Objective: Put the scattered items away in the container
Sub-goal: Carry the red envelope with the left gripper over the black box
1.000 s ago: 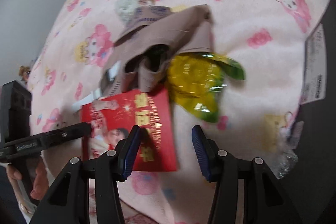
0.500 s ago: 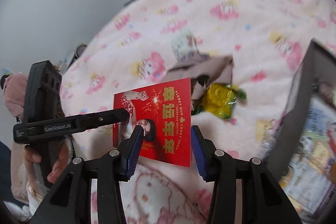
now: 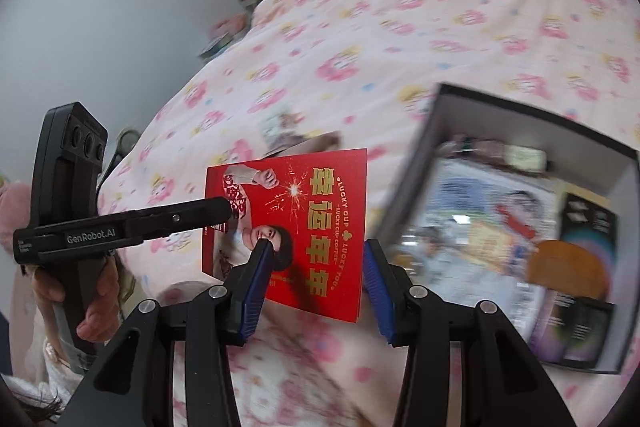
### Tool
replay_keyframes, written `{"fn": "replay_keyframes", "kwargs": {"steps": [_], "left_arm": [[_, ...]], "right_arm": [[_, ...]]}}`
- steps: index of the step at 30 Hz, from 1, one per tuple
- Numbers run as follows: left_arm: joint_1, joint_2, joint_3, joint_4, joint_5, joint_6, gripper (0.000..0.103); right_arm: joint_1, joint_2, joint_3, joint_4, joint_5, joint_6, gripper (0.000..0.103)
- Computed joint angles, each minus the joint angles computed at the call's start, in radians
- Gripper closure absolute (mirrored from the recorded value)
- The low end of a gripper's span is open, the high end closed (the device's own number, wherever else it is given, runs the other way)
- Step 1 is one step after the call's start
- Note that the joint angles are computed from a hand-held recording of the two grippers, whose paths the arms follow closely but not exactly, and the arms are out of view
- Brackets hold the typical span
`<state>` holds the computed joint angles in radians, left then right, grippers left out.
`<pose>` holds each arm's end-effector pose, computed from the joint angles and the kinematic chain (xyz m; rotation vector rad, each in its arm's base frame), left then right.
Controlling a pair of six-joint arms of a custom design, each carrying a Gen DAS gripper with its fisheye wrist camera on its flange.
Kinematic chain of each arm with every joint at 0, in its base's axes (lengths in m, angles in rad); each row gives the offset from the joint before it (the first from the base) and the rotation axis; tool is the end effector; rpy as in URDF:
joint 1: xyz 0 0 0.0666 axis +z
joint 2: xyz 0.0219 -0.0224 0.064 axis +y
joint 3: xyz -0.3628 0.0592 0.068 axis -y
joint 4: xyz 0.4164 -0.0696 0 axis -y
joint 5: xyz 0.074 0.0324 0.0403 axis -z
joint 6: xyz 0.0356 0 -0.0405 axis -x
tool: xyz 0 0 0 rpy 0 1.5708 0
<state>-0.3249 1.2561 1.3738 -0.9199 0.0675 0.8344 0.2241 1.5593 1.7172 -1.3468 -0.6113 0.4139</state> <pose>0.4386 -0.1507 0.4667 -0.5884 2.3929 -0.6154 0.5174 0.1385 0.4638 -0.9682 2.4246 0.7708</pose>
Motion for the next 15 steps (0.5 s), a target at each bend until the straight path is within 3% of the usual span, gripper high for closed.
{"fn": "replay_keyframes", "kwargs": {"steps": [6,10,15], "left_arm": [[-0.029,0.280,0.278,-0.037,0.075,-0.080,0.064],[-0.054,0.451,0.449,-0.169,0.074,-0.093,0.064],[-0.085,0.540,0.527,-0.296,0.051,-0.091,0.060]], "right_arm": [[-0.114,0.088,0.100,0.019,0.101,0.063,0.059],[-0.169,0.187,0.170,-0.044,0.126,0.083,0.059],[-0.209,0.264,0.204,-0.155,0.095,0.107,0.059]]}}
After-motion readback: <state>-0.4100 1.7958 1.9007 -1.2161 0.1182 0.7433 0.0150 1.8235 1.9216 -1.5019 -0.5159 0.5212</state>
